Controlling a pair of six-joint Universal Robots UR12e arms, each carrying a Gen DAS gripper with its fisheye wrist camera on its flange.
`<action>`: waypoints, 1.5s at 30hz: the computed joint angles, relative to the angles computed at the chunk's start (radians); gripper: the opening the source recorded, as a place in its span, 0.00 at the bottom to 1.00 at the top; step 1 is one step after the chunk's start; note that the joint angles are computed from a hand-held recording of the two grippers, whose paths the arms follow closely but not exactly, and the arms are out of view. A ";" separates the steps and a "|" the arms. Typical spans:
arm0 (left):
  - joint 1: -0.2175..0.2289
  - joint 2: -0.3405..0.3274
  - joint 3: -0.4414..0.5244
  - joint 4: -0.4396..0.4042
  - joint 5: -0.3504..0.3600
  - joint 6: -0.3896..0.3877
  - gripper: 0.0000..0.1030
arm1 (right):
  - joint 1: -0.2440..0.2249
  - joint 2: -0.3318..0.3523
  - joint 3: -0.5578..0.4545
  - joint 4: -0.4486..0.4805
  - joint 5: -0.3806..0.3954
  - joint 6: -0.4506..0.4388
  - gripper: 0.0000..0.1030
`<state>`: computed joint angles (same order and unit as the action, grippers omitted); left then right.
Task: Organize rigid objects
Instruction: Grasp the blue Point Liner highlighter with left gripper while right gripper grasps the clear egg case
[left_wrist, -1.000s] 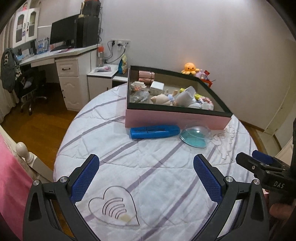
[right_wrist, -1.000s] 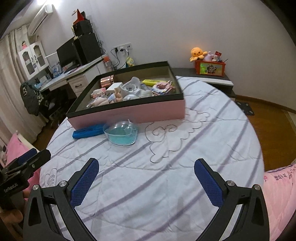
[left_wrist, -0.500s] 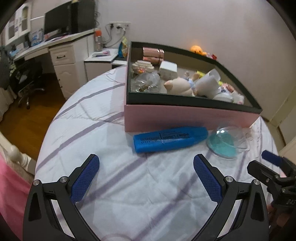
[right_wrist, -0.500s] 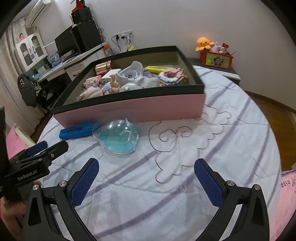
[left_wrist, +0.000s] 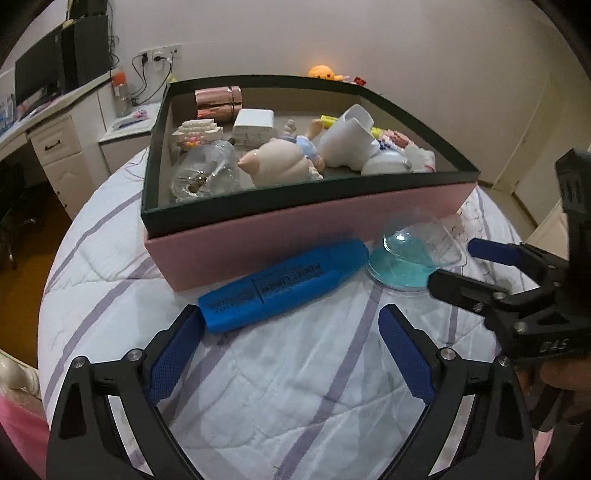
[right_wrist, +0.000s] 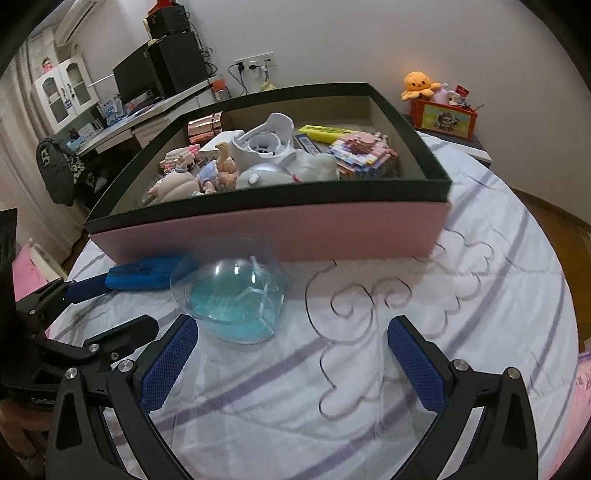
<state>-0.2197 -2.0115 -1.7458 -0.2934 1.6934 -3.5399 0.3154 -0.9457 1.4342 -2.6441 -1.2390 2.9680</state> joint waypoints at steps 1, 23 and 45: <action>0.000 -0.001 0.003 -0.008 0.009 0.005 0.93 | 0.002 0.005 -0.009 0.007 0.001 -0.012 1.00; -0.038 -0.064 0.108 -0.056 0.012 0.249 0.73 | -0.028 0.009 -0.001 -0.028 -0.009 -0.061 0.57; -0.058 -0.124 0.208 -0.101 -0.065 0.357 0.55 | -0.058 -0.020 0.051 -0.056 -0.011 -0.024 0.57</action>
<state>-0.2773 -2.1354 -1.5374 -0.3948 1.6284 -3.1831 0.2574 -0.9660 1.4853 -2.7004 -1.2502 2.9442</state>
